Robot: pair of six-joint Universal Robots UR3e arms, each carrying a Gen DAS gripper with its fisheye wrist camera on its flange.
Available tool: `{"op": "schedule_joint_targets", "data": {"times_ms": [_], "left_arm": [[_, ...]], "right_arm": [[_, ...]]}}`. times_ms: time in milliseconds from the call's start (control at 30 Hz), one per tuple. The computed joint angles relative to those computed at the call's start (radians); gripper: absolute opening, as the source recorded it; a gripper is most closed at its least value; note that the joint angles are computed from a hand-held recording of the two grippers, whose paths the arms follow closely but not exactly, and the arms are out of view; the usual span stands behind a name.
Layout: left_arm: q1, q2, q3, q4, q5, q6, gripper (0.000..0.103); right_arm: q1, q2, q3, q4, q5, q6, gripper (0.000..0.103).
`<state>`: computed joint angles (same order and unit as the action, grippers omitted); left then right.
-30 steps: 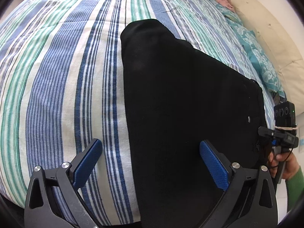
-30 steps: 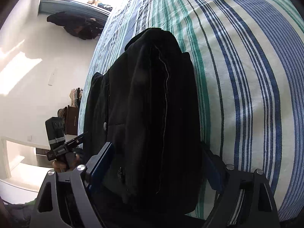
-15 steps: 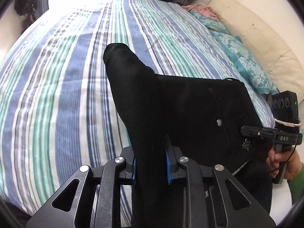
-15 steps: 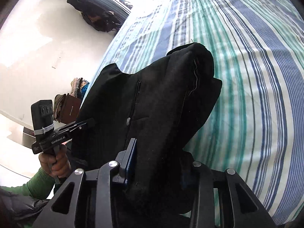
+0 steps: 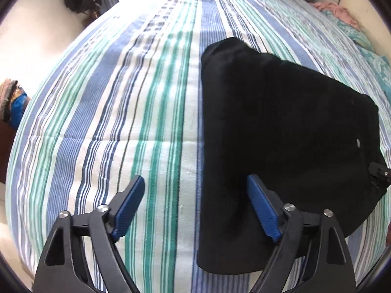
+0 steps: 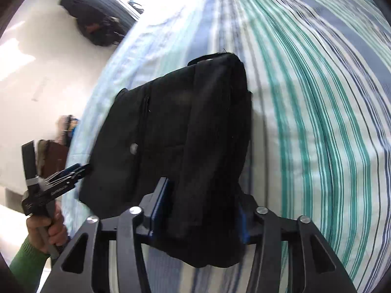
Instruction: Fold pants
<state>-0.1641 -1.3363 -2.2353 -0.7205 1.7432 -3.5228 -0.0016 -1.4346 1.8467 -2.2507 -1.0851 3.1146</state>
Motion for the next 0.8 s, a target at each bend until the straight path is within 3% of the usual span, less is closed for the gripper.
{"op": "schedule_joint_targets", "data": {"times_ms": [67, 133, 200, 233, 333, 467, 500, 567, 600, 700, 800], "left_arm": [[0.015, 0.066, -0.029, -0.018, 0.010, -0.005, 0.103], [-0.007, 0.152, -0.028, -0.093, 0.045, -0.033, 0.101], [-0.131, 0.194, -0.021, -0.110, 0.147, -0.106, 0.102], [-0.200, 0.213, -0.026, -0.120, 0.194, -0.142, 0.102], [-0.446, 0.175, 0.004, -0.200, 0.280, -0.341, 0.102], [-0.694, -0.059, 0.089, -0.177, 0.257, -0.547, 0.102], [-0.728, -0.121, 0.125, -0.201, 0.239, -0.569, 0.103], [-0.822, -0.169, 0.125, -0.181, 0.337, -0.700, 0.103], [-0.829, -0.167, 0.110, -0.164, 0.341, -0.734, 0.103], [-0.787, -0.117, 0.063, -0.122, 0.288, -0.726, 0.103], [-0.775, -0.107, 0.051, -0.105, 0.272, -0.696, 0.103]], "right_arm": [[-0.075, -0.042, 0.139, -0.131, 0.116, 0.031, 0.059], [-0.102, -0.116, 0.200, -0.144, 0.129, 0.024, 0.060], [-0.118, -0.252, 0.273, -0.165, 0.099, 0.019, 0.062], [-0.112, -0.341, 0.297, -0.150, 0.057, 0.014, 0.067], [-0.027, -0.560, 0.381, -0.136, -0.159, 0.008, 0.103], [0.205, -0.771, 0.524, -0.153, -0.416, 0.137, 0.103], [0.290, -0.747, 0.530, -0.156, -0.477, 0.199, 0.103], [0.432, -0.628, 0.516, -0.145, -0.580, 0.307, 0.103], [0.485, -0.568, 0.518, -0.139, -0.637, 0.350, 0.103], [0.695, -0.465, 0.544, -0.252, -0.867, 0.457, 0.103], [0.662, -0.512, 0.548, -0.192, -0.832, 0.497, 0.103]]}}
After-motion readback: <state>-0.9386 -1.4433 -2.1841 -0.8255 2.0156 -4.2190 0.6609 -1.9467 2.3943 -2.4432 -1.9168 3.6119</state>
